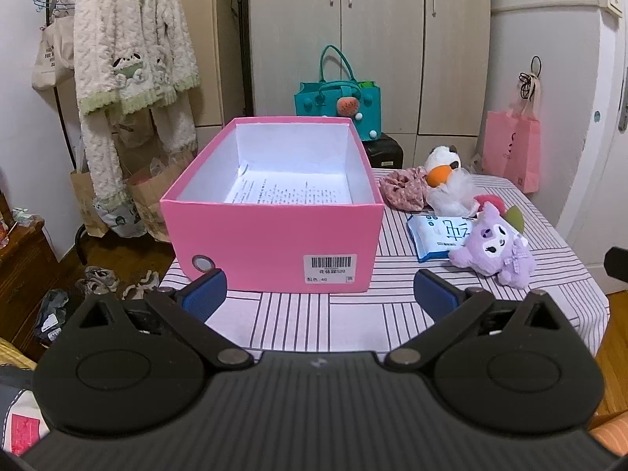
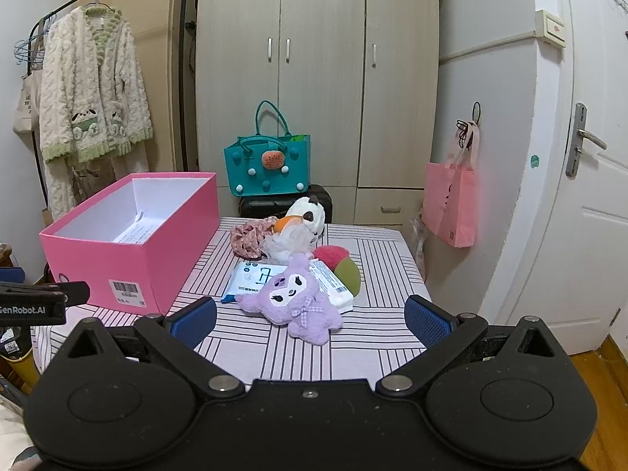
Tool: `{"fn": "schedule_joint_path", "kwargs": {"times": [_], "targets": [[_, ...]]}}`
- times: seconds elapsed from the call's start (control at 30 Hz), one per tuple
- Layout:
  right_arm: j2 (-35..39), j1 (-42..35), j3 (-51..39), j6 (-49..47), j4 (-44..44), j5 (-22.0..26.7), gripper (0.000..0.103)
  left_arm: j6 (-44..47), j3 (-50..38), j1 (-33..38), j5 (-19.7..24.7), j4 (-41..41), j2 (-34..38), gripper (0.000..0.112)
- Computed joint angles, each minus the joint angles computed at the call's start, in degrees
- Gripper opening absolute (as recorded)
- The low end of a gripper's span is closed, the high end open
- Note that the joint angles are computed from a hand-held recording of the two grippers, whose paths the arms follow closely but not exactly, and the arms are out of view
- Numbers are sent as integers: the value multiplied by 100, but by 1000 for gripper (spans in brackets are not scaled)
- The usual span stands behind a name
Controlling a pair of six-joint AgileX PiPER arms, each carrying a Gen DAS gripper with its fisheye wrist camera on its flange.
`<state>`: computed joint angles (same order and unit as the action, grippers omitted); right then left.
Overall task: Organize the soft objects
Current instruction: 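Move the left gripper to the purple plush doll and close on it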
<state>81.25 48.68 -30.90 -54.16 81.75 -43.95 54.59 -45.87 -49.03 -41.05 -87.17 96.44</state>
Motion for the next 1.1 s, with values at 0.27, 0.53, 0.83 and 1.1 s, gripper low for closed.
{"fn": "schedule_joint_path", "kwargs": {"times": [0.27,0.53,0.83,1.1], "targets": [[57,-146,-25,37,-65,113,103,-359,81,-123,-379,368,154,103],[-244,-503,469,977,-1564,331,103,165,0,133,214,530,-13,103],[661,-1559,448,2406,-3783,407,103,96,-713,629,1251,1417,271,103],[2030,-3188,280,6010,-7421,-46,102,108,-1807,845,2304,2192,1158,99]]}}
